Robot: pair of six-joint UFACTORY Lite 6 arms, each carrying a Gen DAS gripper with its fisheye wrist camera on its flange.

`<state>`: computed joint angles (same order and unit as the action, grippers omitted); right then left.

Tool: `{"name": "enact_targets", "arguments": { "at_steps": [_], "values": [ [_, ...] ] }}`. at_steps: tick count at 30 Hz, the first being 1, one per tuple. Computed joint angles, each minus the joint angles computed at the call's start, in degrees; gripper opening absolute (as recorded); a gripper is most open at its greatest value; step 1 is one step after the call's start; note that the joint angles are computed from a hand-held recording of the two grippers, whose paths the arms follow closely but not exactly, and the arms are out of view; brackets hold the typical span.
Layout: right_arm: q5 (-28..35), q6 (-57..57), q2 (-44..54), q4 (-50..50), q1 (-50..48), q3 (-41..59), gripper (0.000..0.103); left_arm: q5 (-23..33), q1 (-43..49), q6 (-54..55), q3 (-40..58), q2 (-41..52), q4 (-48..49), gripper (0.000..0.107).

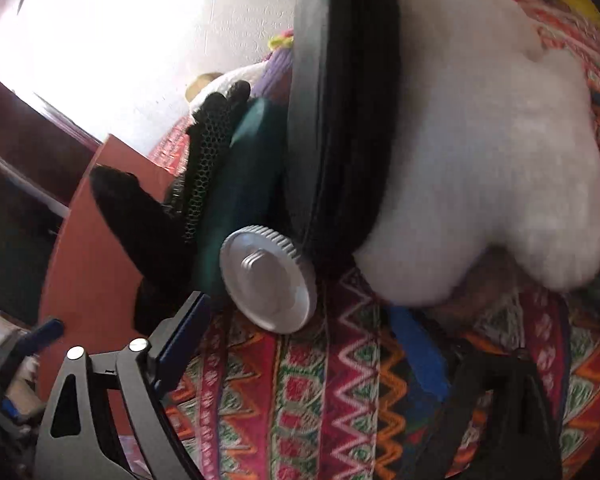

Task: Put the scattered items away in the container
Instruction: 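Move both tools back over the heap on the bed, then grasp the black gloves with left tool while right tool grasps the white lid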

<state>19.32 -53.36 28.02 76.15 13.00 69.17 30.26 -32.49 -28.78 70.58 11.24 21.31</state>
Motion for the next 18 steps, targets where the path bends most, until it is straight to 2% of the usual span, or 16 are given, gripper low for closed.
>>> {"name": "enact_targets", "arguments": {
  "at_steps": [1, 2, 6, 7, 9, 11, 14, 16, 17, 18],
  "values": [
    [2.06, 1.85, 0.08, -1.80, -0.32, 0.83, 0.034, -0.03, -0.24, 0.31, 0.99, 1.18, -0.38, 0.090],
    [5.55, 1.69, -0.56, -1.20, -1.97, 0.37, 0.034, 0.17, -0.74, -0.05, 2.52, 2.92, 0.05, 0.090],
    [10.17, -2.53, -6.80, 2.81, -6.08, -5.74, 0.033, 1.83, -2.35, -3.68, 11.08, 11.86, 4.65, 0.090],
    [11.94, -3.50, -8.69, 3.49, -7.70, -7.29, 0.031, 2.53, -2.43, -4.51, 13.80, 14.46, 5.13, 0.090],
    [14.70, -5.20, -12.24, 4.02, -10.68, -9.74, 0.017, 6.27, -2.95, -9.85, 19.43, 19.61, 9.18, 0.090],
    [18.28, -6.96, -14.60, 5.04, -14.05, -11.16, 0.017, 9.98, -3.06, -14.33, 24.53, 23.85, 11.50, 0.090],
    [21.39, -8.62, -15.98, 6.13, -17.44, -11.86, 0.017, 8.07, -1.76, -15.36, 27.27, 27.36, 7.86, 0.090],
    [22.88, -8.57, -15.03, 5.95, -18.54, -11.28, 0.017, 11.76, -2.31, -15.91, 32.03, 32.73, 9.47, 0.074],
    [23.61, -8.34, -14.41, 5.81, -18.69, -11.04, 0.017, 11.01, -1.85, -14.83, 32.49, 33.78, 7.44, 0.065],
    [24.94, -7.99, -13.35, 5.55, -18.86, -10.74, 0.019, 7.86, -0.65, -12.75, 30.58, 32.60, 3.12, 0.052]
  ]
}}
